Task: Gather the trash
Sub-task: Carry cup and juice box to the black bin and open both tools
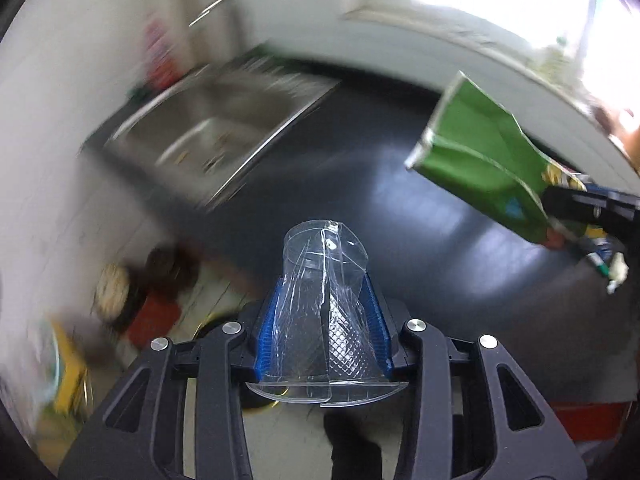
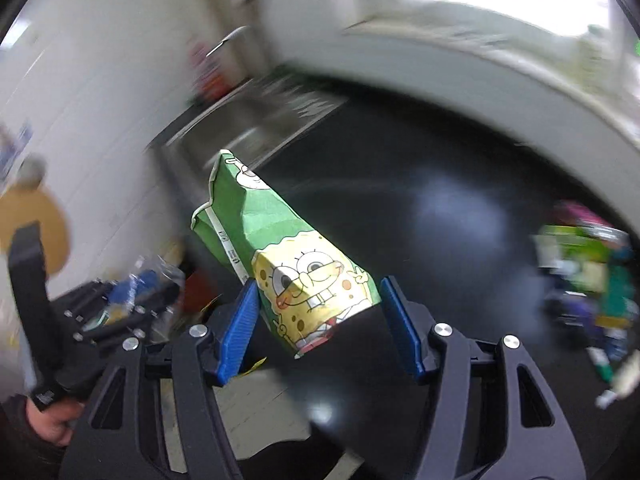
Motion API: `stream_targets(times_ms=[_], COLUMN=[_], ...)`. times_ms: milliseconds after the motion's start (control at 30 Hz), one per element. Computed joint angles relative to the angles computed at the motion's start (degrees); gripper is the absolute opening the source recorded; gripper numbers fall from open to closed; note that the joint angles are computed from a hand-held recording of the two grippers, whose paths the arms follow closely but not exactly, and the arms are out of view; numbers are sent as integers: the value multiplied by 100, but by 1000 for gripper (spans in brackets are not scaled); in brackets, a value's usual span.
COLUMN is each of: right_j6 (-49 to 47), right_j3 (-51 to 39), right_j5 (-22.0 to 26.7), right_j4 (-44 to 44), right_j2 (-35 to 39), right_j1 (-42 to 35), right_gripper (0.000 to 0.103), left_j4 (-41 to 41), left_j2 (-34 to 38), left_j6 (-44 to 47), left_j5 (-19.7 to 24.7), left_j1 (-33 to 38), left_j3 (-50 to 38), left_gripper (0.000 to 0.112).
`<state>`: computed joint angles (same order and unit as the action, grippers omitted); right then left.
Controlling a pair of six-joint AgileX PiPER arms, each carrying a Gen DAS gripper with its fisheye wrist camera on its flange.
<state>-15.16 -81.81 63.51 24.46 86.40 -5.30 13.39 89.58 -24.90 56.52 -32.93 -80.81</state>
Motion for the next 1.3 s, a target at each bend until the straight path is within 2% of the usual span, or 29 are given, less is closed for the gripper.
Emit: stream_targets(times_ms=[100,200,267,300,400,567,700,733,767,800,833,933,1000,1100,1167,1200,1300], right_j6=[568,1123,1427,1545,1943,2319,2509,2483,2437,2447,2433,2402,2305,2009,1873,1753,1520], right_j3=[-216,-623,-955,-1019,-1584,-2040,-2347,-2483,-2574,-2695,-2737,-2913,-2802,-2232,-1830,-1524,-777], right_j5=[-231,-466,-476,-547,-482,-404,-329,-254,-186,-149,-173,-79,-101,-208,-276,-328,-444], right_j4=[-192,-536,-721,-763,-1000,-1249,-1457,-1446,-1403,-1391,-1409,-1402,-1296,-1101,-1046,-980,-960], right_j2=[598,1393,1894,2068,2820,3456,3726,3819,3887,3970,4004,4110,3982,3421,2985,2631,1652], right_j1=[1346,2443,2852,3012,3408,3690,3797,3776,3751,3774,3767,3741,3677,3441,3267,3099,2565], right_gripper=[61,61,61,61,61,61,63,63,72,79,79,79,79,79,80,81,88], left_j4=[-324,-1385,-1985,-2179,-3201,-3842,-4196,-4295,-4282,-4184,-4251,-4214,-3872,-3304,-2650,-2154,-1375], left_j2=[-791,-1108,-992,-869,-385,125,485,539,585,608,677,740,655,411,118,-130,-633], left_j6=[315,1402,2141,2464,3631,4393,4751,4870,4869,4785,4882,4813,4460,3935,3271,2721,1816], left_j5=[-563,-1338,-1805,-2118,-2699,-3191,-3311,-3323,-3334,-3425,-3549,-3596,-3585,-3488,-3328,-3156,-2525], left_j1=[958,2250,2923,3143,3690,3811,3751,3741,3712,3669,3696,3717,3684,3646,3504,3341,2818], left_j3=[1545,2665,3155,3382,3721,3911,3809,3791,3750,3765,3787,3785,3805,3811,3787,3745,3390], left_gripper=[39,40,41,41,41,43,45,50,61,68,73,75,75,76,84,86,95])
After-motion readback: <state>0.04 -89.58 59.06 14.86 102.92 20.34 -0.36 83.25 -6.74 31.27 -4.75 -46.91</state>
